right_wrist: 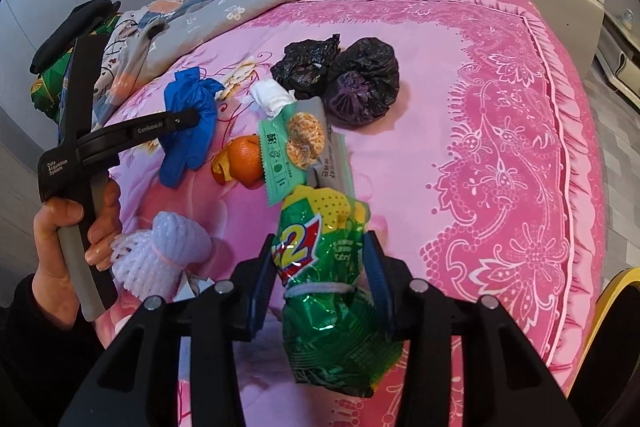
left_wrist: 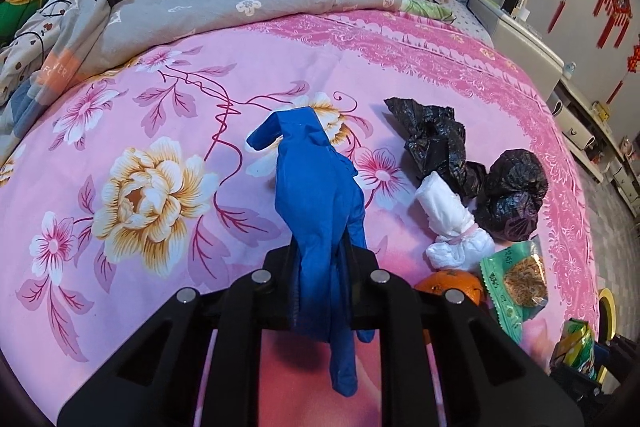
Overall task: Collect trash
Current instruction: 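Close the left tool on the blue glove and lift it, then carry the green bag with the right tool while the left tool carries the glove to the bin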
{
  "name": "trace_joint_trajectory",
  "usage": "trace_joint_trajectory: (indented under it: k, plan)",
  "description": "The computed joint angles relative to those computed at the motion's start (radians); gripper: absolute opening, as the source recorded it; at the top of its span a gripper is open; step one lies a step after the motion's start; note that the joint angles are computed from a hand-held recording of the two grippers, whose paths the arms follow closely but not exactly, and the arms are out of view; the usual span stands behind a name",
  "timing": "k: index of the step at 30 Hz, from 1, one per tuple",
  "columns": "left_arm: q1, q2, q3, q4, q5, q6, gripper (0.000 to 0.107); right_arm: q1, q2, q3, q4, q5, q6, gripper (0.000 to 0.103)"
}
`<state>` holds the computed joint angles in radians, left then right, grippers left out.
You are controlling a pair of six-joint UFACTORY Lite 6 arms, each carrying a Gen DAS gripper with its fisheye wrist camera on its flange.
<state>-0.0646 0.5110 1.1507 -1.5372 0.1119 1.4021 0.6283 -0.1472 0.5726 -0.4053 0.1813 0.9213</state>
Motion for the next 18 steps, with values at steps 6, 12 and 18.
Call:
trace_joint_trajectory:
  k: [6,12,18]
  plan:
    - [0.019,-0.102,-0.093,-0.134,0.034,0.129,0.014,-0.010,-0.153,-0.055,-0.001,0.068,0.019,0.040]
    - [0.030,-0.216,-0.163,-0.046,0.059,0.030,0.014,0.005,-0.315,-0.101,0.027,0.161,-0.001,0.040]
    - [-0.001,-0.282,-0.181,0.221,0.062,-0.250,0.014,-0.002,-0.460,-0.135,0.053,0.251,-0.023,0.040]
